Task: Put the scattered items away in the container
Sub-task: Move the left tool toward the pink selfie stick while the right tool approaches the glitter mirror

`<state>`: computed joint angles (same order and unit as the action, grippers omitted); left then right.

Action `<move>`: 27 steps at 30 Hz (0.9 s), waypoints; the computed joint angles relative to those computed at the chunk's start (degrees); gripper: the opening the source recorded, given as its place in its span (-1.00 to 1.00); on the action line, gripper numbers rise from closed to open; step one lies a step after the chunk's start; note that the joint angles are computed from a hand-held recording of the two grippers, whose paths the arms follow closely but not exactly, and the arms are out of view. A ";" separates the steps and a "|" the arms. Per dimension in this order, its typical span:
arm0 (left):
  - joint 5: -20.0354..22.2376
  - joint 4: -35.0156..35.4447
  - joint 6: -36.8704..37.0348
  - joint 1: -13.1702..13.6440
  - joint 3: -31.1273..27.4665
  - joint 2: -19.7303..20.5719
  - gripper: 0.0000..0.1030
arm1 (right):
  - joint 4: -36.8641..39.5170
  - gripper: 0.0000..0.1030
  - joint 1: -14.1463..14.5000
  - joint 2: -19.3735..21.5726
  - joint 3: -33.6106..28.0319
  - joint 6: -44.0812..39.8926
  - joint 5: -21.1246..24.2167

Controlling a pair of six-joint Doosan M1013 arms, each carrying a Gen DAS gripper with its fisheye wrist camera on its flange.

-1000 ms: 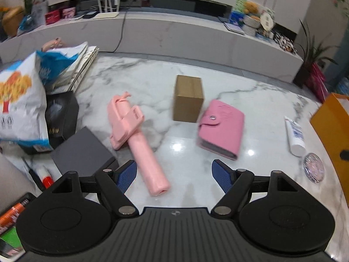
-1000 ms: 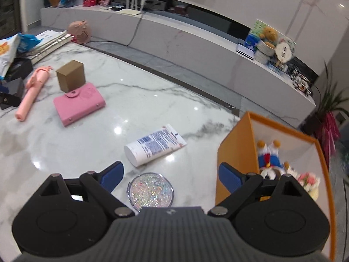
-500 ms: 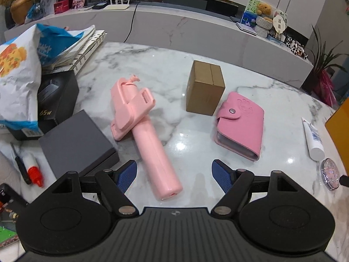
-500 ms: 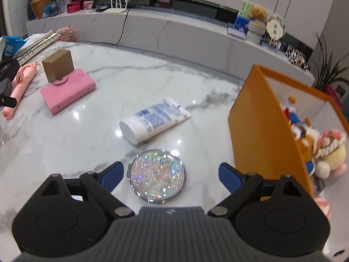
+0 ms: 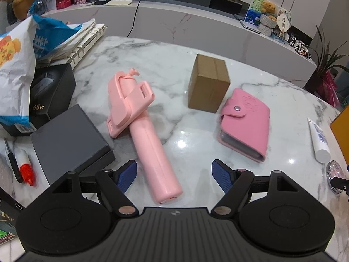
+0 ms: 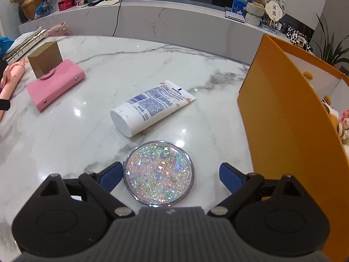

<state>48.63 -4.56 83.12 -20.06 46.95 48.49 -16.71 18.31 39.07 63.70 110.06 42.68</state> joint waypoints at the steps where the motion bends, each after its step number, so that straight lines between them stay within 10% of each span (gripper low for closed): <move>1: 0.10 0.01 -0.42 0.07 -0.07 0.10 0.74 | 0.06 0.87 0.04 0.12 -0.13 -0.09 0.09; 14: -3.40 5.39 -0.11 -0.28 1.06 0.11 0.72 | 0.66 0.83 0.37 0.77 -0.79 -0.76 1.01; 18: -3.43 6.46 0.26 -0.27 1.12 -0.06 -0.11 | 2.78 0.64 0.21 0.69 -0.95 -2.07 1.28; 27: 3.30 -3.21 11.90 0.46 2.92 -2.22 -0.28 | 5.74 0.49 -0.02 0.29 -0.99 -5.16 2.84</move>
